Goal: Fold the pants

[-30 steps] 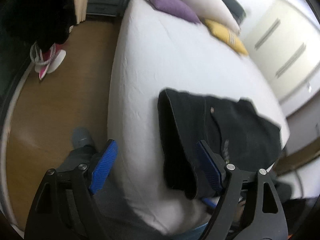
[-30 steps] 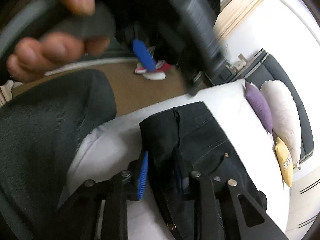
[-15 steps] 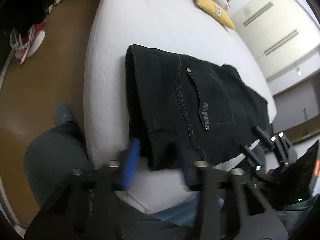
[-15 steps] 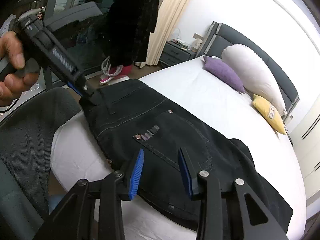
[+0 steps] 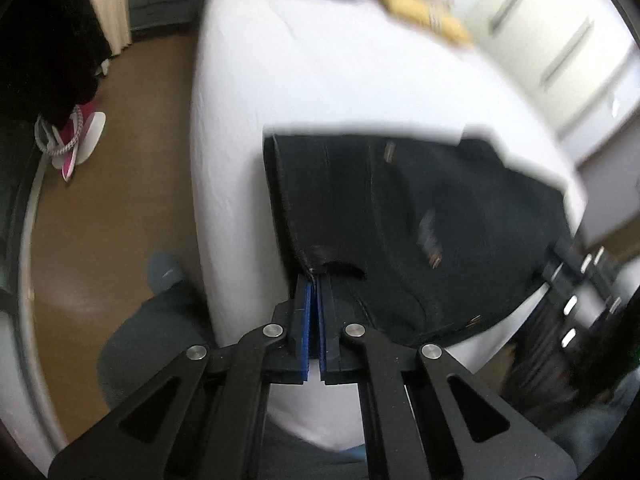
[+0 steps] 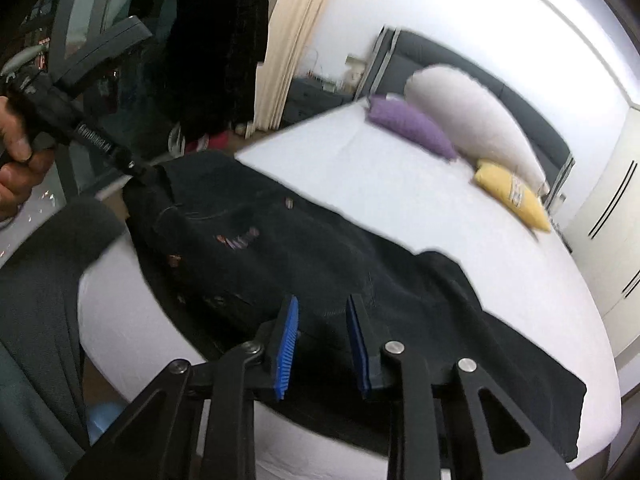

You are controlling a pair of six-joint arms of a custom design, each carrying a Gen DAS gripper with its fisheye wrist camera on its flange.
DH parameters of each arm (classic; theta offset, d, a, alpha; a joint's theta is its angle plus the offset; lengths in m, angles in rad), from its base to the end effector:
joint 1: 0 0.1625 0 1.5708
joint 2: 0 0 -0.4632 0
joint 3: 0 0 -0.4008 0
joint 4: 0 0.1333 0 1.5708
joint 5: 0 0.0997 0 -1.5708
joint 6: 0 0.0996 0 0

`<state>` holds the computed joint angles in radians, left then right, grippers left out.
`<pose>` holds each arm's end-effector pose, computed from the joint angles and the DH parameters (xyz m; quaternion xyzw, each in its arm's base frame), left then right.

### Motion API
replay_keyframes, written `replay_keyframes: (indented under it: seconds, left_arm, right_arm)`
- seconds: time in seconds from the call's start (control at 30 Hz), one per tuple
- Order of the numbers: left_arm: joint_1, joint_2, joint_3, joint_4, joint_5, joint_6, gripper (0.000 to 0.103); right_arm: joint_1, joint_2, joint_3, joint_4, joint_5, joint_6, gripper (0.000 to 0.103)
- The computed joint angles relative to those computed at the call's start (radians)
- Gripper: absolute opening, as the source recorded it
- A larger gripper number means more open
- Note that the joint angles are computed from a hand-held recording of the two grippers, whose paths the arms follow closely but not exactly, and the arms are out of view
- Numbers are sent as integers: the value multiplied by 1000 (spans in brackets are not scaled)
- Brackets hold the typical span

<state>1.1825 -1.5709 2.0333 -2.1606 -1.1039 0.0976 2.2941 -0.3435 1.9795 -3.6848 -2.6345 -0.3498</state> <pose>-0.0126 -0.5014 0.3714 0.2193 0.9459 -0.0947 0.2195 0.3794 -0.3598 -0.0785 0.3249 -0.7811 0.2920 0.4463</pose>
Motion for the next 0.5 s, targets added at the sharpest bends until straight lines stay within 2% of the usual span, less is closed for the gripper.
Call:
replay_keyframes:
  seconds: [0.07,0.13,0.33,0.43,0.5]
  left_arm:
    - [32,24,19,1,2,0,3]
    - [51,19,18,-27,-39,-15,4]
    - [54,-7,-2,15,-43,3,9]
    - [27,-40,4,38,64,-26,9]
    - [14,-62,-1,28,112,-56,9]
  right_arm:
    - [-23,-22,25,94,25,96,28]
    - [-35,-57,59,132,61,181,28]
    - [-80,-158,141,20,80,238,29]
    - [-136,-250,214,4,188,313,31]
    - [-191,-297,273,-61,298,353,46]
